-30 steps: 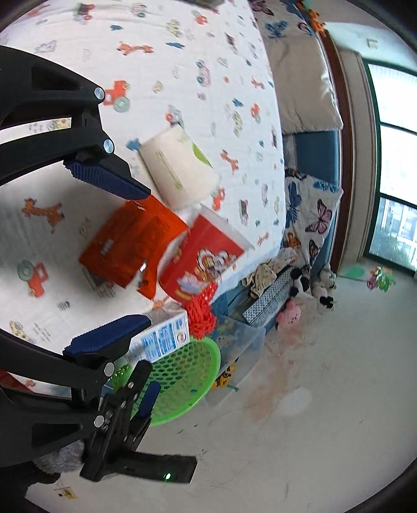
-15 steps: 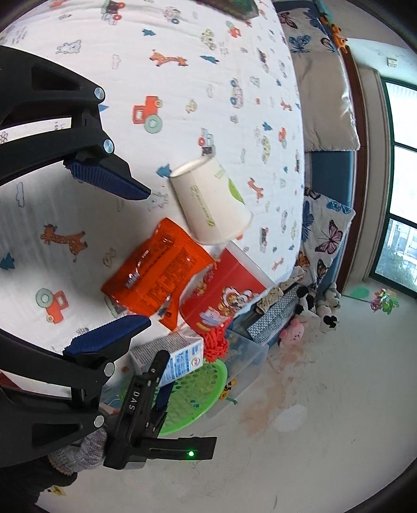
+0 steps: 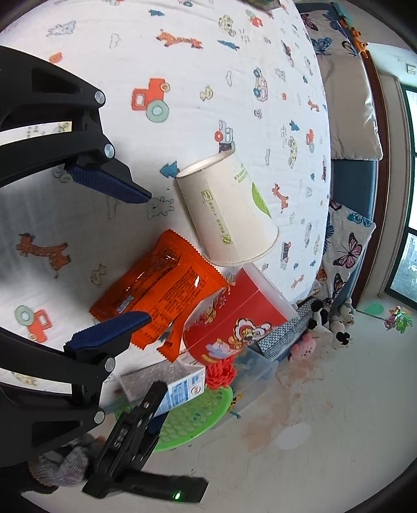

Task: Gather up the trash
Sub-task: 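Grasp the white milk carton with the right gripper while the left reaches the orange snack bag, then drop the milk carton into the basket with the right gripper while the left carries the snack bag there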

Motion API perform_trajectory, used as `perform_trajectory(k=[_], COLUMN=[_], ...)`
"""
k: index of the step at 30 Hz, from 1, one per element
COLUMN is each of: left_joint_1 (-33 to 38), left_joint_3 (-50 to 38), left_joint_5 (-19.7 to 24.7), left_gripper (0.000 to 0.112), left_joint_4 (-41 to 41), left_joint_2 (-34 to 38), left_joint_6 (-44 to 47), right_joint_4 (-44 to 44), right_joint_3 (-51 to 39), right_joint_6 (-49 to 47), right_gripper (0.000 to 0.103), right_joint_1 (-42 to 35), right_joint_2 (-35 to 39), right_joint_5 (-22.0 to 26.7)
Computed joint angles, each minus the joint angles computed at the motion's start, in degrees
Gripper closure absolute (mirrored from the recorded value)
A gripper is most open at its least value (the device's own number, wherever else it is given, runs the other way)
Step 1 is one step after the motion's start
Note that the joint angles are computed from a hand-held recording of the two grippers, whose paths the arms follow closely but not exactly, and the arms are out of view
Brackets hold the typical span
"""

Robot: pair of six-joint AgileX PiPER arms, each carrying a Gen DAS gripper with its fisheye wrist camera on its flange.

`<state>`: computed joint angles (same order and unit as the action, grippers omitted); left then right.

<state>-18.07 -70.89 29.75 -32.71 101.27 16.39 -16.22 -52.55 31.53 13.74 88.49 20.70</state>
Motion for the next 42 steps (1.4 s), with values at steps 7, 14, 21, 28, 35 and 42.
perform_trajectory(k=[7, 14, 21, 28, 35, 42], left_joint_1=[-2.3, -3.9, -4.3, -3.9, -2.8, -2.6], left_joint_3=[-3.8, -6.4, -7.9, -8.3, -7.9, -6.3], left_joint_5=[-1.1, -1.5, -1.1, -1.4, -2.3, -4.2], left_gripper=[0.049, 0.049, 0.058, 0.066, 0.086, 0.106], left_joint_4=[4.5, 11.1, 11.8, 8.8, 3.5, 1.4], left_joint_2=[3.5, 6.3, 8.4, 9.3, 9.9, 8.5], left_joint_6=[-4.2, -11.3, -12.5, -10.8, -6.9, -4.6], right_joint_4=[4.1, 10.2, 8.9, 11.3, 13.7, 11.9], right_joint_3=[2.0, 5.3, 7.5, 7.5, 6.8, 6.6], right_joint_6=[-2.6, -7.2, -4.8, -6.9, -9.0, -7.0], right_gripper=[0.036, 0.036, 0.036, 0.035, 0.033, 0.032], right_joint_1=[0.1, 0.3, 2.0, 1.6, 1.2, 1.5], right_joint_2=[-3.4, -6.2, -6.8, -5.9, -4.3, -3.4], right_joint_5=[-0.5, -2.0, -2.7, -3.1, -3.5, -4.0])
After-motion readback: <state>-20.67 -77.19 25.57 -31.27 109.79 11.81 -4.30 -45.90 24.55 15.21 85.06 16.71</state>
